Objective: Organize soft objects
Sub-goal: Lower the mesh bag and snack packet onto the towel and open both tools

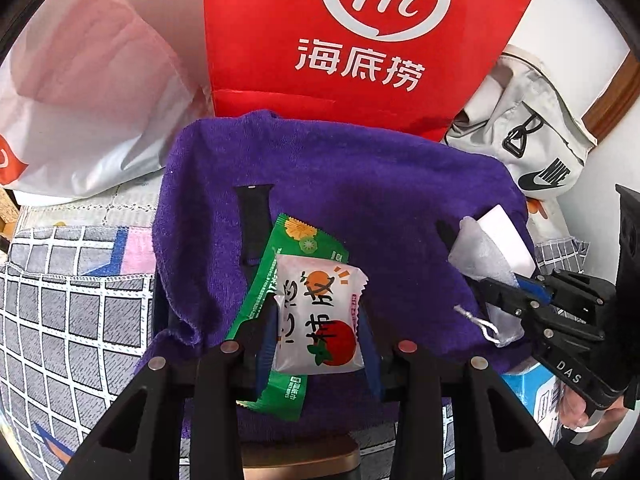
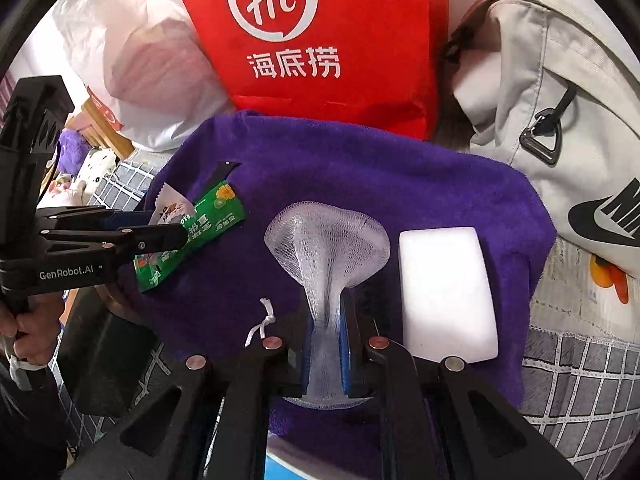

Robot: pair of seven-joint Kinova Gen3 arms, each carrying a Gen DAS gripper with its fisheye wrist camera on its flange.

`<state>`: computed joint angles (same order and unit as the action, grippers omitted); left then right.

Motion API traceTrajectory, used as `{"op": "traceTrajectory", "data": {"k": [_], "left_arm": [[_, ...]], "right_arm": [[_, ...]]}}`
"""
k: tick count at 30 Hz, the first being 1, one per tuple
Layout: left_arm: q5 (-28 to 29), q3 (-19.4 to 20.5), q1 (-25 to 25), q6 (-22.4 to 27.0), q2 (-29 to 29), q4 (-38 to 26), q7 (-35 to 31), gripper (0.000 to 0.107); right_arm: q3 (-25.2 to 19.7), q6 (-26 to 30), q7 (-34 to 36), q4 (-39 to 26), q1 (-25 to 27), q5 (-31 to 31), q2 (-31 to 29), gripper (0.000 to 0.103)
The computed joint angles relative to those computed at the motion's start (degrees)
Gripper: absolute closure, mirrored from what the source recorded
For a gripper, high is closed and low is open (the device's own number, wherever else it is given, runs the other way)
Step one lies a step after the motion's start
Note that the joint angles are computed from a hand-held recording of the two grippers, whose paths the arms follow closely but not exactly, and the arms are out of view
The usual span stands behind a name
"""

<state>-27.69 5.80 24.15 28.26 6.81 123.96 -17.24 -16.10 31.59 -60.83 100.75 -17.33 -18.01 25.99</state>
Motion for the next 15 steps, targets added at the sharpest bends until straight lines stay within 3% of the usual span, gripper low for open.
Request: {"op": "traceTrajectory", "data": {"k": [3, 4, 8, 10, 15], "left_arm": [[0.1, 0.0, -0.1, -0.1, 0.6, -0.4, -0.5, 0.070], [0.5, -0.1, -0.3, -0.6, 0.8, -0.4, -1.1, 0.070], [1.6, -0.5, -0.6, -2.3, 0.9, -0.1, -2.7, 0.060], [2.5, -0.4, -0.8, -2.1, 1.0, -0.5, -4.0, 0.046], [-1.4, -0.7, 2.0, 1.7, 1.0, -2.0, -0.2, 0.038]], "right_arm": [[-0.2, 0.3, 0.3, -0.3, 0.0, -0.1, 0.6, 0.087], [-0.3, 0.5, 0.4, -0.4, 0.1, -0.2, 0.6, 0.082], [-1.0, -0.4, 1.2, 0.0, 1.1, -1.7, 0.4, 0.045], [-1.7, -0.6, 2.1, 0.3, 2.1, -2.7, 0.0, 0.040], [-1.6, -2.3, 3.0, 1.8, 1.9, -3.7, -1.7, 0.032]]}}
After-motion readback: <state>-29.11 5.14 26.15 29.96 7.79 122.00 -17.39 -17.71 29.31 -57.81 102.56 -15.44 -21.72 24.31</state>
